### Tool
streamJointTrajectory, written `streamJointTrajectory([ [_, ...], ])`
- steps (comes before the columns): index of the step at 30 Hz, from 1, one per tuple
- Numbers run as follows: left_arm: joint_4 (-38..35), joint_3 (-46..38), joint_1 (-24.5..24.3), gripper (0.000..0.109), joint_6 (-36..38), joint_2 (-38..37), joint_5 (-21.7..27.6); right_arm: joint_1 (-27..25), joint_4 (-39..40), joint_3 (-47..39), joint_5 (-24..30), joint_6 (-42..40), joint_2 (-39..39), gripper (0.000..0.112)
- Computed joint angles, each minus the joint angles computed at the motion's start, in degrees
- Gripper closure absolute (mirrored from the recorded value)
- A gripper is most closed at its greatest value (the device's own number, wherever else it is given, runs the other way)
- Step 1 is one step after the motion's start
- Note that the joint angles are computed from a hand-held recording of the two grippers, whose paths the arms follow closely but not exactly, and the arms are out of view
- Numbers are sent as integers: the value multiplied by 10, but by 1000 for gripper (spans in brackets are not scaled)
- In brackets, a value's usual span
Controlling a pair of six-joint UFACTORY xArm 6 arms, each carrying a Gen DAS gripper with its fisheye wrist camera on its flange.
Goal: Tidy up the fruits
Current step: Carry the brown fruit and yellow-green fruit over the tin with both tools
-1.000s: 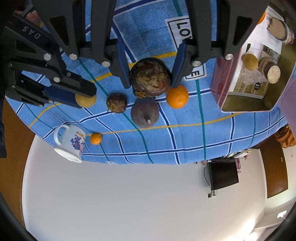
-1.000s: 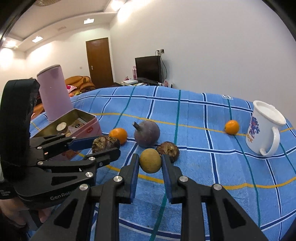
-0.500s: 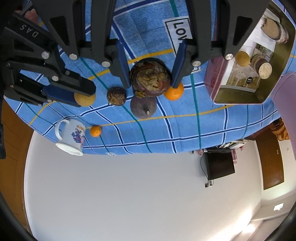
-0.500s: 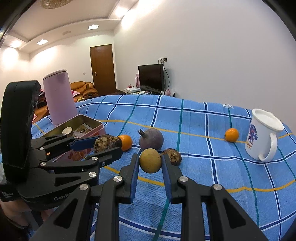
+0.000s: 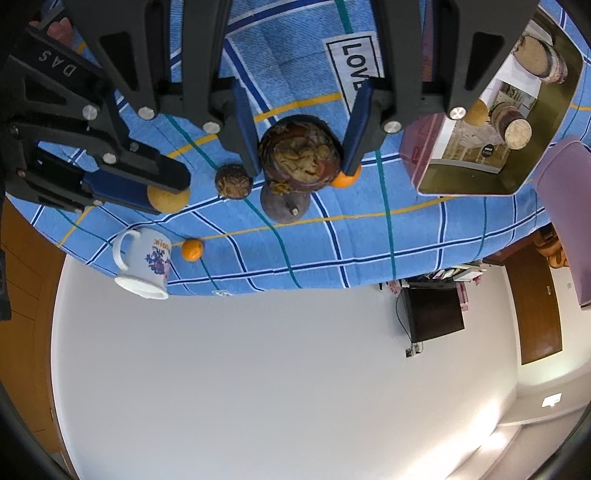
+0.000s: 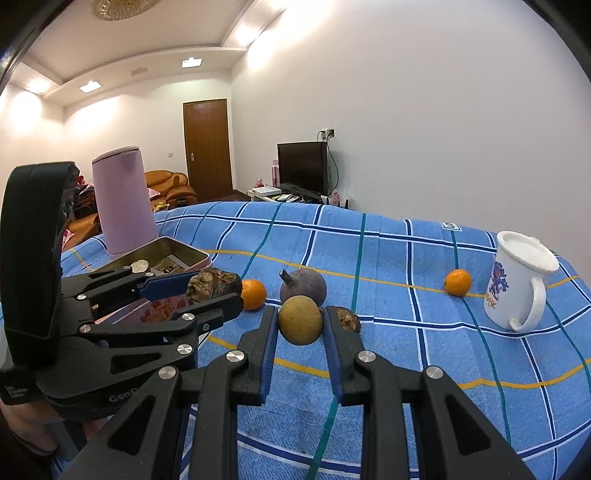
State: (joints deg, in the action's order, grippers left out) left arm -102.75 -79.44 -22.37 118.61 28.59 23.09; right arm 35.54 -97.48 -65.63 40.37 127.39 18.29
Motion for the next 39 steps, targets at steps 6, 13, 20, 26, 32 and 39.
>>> streamJointTrajectory([
  [6,-27,6,5,63,26,-6,10,8,-15,9,17,16,-7,86],
  [13,-69,20,7,63,73,-18,16,16,-25,15,32,28,-12,86],
  [20,-108,33,12,63,109,-29,25,21,-37,19,46,38,-15,86],
  [26,-129,38,15,63,127,-34,33,30,-53,23,61,47,-16,86],
  [32,-157,45,19,63,149,-40,39,35,-63,24,71,55,-16,86],
  [39,-179,55,23,63,169,-47,50,42,-74,21,82,57,-12,86],
])
